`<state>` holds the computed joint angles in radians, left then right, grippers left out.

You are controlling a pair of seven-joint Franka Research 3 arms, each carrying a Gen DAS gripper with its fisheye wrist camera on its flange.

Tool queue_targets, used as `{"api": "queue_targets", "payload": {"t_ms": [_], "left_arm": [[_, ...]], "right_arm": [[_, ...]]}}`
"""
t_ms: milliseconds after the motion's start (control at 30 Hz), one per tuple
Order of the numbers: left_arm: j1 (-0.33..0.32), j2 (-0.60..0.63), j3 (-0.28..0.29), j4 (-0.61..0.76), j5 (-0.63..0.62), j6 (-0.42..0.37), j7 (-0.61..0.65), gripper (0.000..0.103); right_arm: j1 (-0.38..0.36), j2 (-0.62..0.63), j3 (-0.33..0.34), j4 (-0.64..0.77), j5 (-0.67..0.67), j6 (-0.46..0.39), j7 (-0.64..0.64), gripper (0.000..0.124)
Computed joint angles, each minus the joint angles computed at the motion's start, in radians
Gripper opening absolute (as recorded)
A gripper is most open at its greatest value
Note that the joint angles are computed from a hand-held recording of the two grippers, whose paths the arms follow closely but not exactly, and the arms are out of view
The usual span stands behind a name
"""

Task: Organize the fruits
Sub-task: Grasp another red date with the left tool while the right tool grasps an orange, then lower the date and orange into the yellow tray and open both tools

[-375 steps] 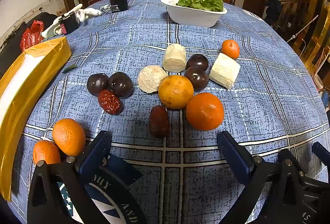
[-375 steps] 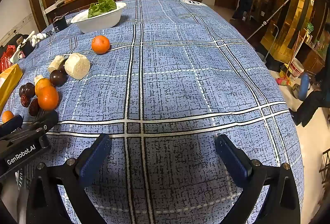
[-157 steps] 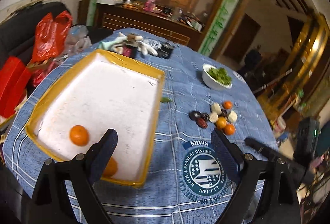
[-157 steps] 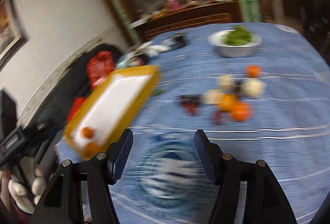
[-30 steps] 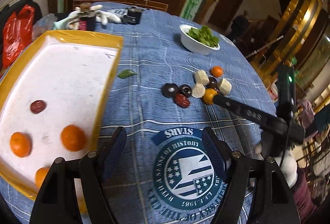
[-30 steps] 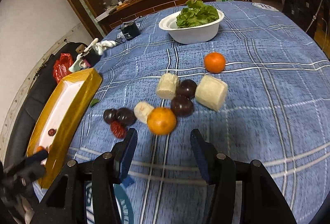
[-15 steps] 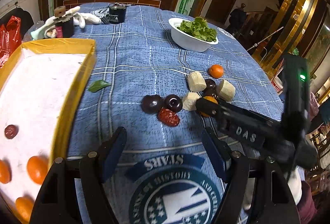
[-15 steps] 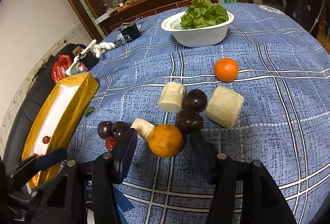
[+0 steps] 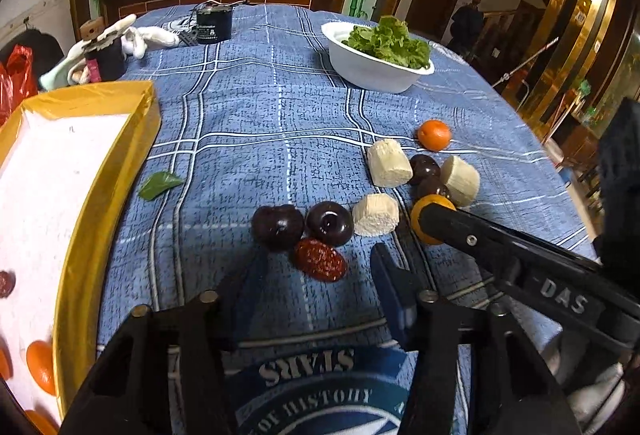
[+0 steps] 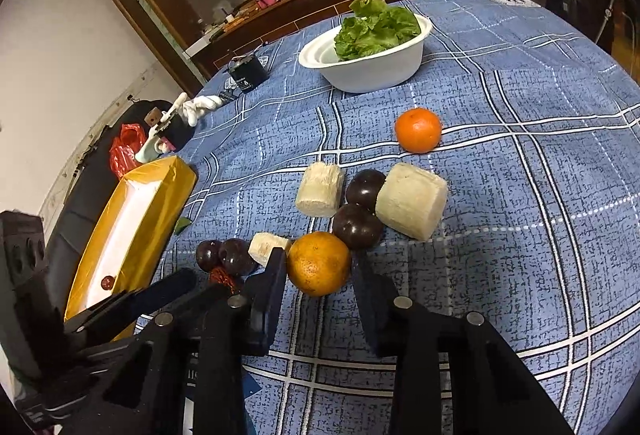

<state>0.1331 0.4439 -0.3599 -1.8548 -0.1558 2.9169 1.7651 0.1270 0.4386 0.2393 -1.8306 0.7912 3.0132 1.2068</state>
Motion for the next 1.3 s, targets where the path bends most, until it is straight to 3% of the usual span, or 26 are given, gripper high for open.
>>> {"api": "queue_targets", "payload": {"t_ms": [33,67,133,167,400,567,733,800,867,900,933,1100,1300], "left_arm": [[-0.061,-0.001,0.067,0.001,0.056,0.012,-0.054,0.032],[-0.090,-0.004,0.100,-0.006,0.094,0.032,-0.084,0.027],[-0.092,-0.009,0.104,-0.021,0.131,0.058,-0.099,0.023],[-0.078,-0.009,0.089,-0.024,0.132,0.059,-0.099,0.018],[0.068,-0.047,-0.052,-0.079,0.012,0.076,-0.042,0.018],[0.245,-0.129,-0.227,-0.179,-0.191,0.125,0.110,0.018],[0.495,-0.211,-0.472,-0.256,-0.535,0.157,0.396,0.018],[0.608,-0.245,-0.579,-0.275,-0.724,0.164,0.562,0.018],[0.673,-0.282,-0.631,-0.286,-0.871,0.164,0.687,0.018],[0.697,-0.301,-0.646,-0.289,-0.943,0.159,0.748,0.018],[0.717,-0.320,-0.653,-0.291,-1.014,0.149,0.806,0.018],[0.746,-0.381,-0.588,-0.293,-1.220,0.087,0.944,0.018],[0.729,-0.369,-0.465,-0.280,-1.244,0.087,0.905,0.018]], "right_arm": [[0.001,0.001,0.000,0.000,-0.001,0.000,0.001,0.036],[0.002,0.000,-0.001,0.000,-0.003,0.002,0.002,0.036],[0.000,0.000,0.003,0.000,-0.001,0.005,0.000,0.036],[-0.001,0.000,0.004,-0.001,0.000,0.006,0.000,0.036],[-0.007,0.002,0.013,-0.002,-0.004,0.009,-0.012,0.036],[-0.008,0.003,0.020,-0.003,0.003,0.021,-0.035,0.036],[0.013,-0.002,0.008,-0.023,-0.017,0.075,-0.025,0.036],[0.072,-0.013,-0.053,-0.044,-0.072,0.107,0.039,0.036],[0.196,-0.023,-0.190,-0.068,-0.170,0.135,0.158,0.036],[0.218,-0.029,-0.215,-0.077,-0.204,0.138,0.198,0.036],[0.213,-0.039,-0.205,-0.085,-0.202,0.141,0.202,0.036],[0.051,-0.091,0.022,-0.136,-0.165,0.151,0.146,0.036],[0.090,-0.075,0.064,-0.047,-0.181,0.049,0.099,0.037]]}}
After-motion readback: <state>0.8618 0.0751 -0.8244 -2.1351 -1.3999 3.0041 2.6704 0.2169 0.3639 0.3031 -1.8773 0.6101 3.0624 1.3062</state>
